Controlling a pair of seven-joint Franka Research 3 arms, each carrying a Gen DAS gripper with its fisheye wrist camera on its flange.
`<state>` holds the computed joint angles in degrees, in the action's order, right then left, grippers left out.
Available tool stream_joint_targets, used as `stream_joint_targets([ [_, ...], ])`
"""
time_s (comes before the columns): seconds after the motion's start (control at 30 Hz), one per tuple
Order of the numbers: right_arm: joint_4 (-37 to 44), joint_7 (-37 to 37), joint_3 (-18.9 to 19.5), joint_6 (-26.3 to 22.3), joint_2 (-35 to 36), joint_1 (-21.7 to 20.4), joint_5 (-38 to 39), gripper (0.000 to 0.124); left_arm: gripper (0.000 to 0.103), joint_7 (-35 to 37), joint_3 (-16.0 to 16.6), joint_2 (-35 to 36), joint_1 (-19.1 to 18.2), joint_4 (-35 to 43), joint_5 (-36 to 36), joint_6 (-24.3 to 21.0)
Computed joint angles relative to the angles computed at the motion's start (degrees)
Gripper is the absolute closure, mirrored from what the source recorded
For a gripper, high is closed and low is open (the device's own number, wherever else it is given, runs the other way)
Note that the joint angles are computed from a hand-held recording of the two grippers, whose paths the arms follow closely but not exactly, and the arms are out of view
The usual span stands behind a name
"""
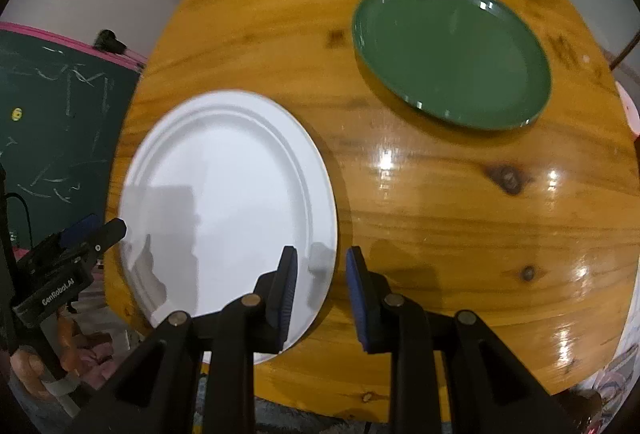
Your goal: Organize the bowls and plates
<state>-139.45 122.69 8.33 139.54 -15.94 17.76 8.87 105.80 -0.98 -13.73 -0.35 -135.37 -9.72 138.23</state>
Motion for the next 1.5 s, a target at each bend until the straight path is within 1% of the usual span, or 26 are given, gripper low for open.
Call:
stream_joint_targets([
  [0.03, -0.5, -0.4, -0.1, 0.8, -1.1, 0.0, -0.1, 0.099, 0.025, 0.1, 0.0, -0.6, -0.1, 0.0, -0.2, 0.3],
  [0.07, -0.8, -1.1, -0.2, 1.2, -2.0, 0.1, 0.1, 0.096, 0.023, 0.3, 0.2, -1.3, -0.2, 0.1, -0.7, 0.6],
  [0.1, -1.0, -1.4, -0.2, 1.5, -2.7, 0.0, 0.0, 0.087, 0.021, 0.4, 0.3, -1.8, -0.4, 0.2, -1.0, 0.8],
  [0.17, -1.7, -1.7, 0.3, 2.8, -4.7, -0.2, -0.8, 0.078, 0.020, 0.9, 0.7, -2.7, -1.0, 0.9, -2.4, 0.4],
  [0.33, -1.2, -4.6, 0.5, 4.5, -6.8, 0.4, -0.2, 0.077, 0.020, 2.6, 1.4, -4.2, -2.5, 3.0, -5.5, -1.4],
  [0.43, -0.7, -6.9, 0.4, 4.8, -8.0, 1.1, 0.9, 0.077, 0.020, 5.2, 2.5, -5.4, -3.7, 4.4, -8.9, -2.7],
  [0.5, -0.4, -8.3, 0.1, 4.8, -8.8, 1.2, 1.8, 0.077, 0.020, 6.8, 3.1, -5.9, -4.6, 6.3, -11.8, -4.3],
  [0.6, 0.4, -9.8, -0.2, 4.0, -10.4, 0.5, 2.1, 0.077, 0.020, 7.7, 2.6, -6.3, -5.4, 8.7, -13.8, -5.0],
  [0.7, 0.1, -12.9, -2.3, 3.8, -13.0, 0.3, 4.8, 0.077, 0.020, 8.7, 1.8, -6.3, -6.7, 11.0, -14.9, -3.2],
  [0.8, 0.4, -13.6, -2.6, 2.4, -14.9, -2.0, 4.9, 0.077, 0.020, 9.6, 1.0, -5.1, -8.3, 14.1, -16.1, -3.4],
  [0.97, 0.7, -12.0, -2.2, 0.5, -18.7, -7.5, 1.8, 0.077, 0.020, 10.0, -1.0, -0.9, -10.3, 20.1, -18.4, -3.9],
  [1.1, 1.4, -10.0, -1.7, -0.3, -20.6, -12.2, -1.7, 0.077, 0.020, 8.7, -2.9, 3.5, -10.7, 24.7, -19.8, -5.2],
  [1.23, 2.1, -9.0, -1.4, -0.9, -20.6, -15.6, -5.3, 0.077, 0.020, 6.6, -5.4, 9.6, -10.3, 29.7, -20.2, -7.0],
  [1.4, 2.2, -9.9, -3.2, -0.5, -18.2, -16.7, -5.9, 0.077, 0.020, 1.5, -8.9, 15.4, -9.7, 32.7, -15.3, -5.1],
  [1.5, 1.7, -11.6, -5.5, 0.3, -15.6, -15.9, -3.2, 0.077, 0.020, -0.9, -10.3, 19.4, -9.5, 35.0, -12.4, -5.7],
])
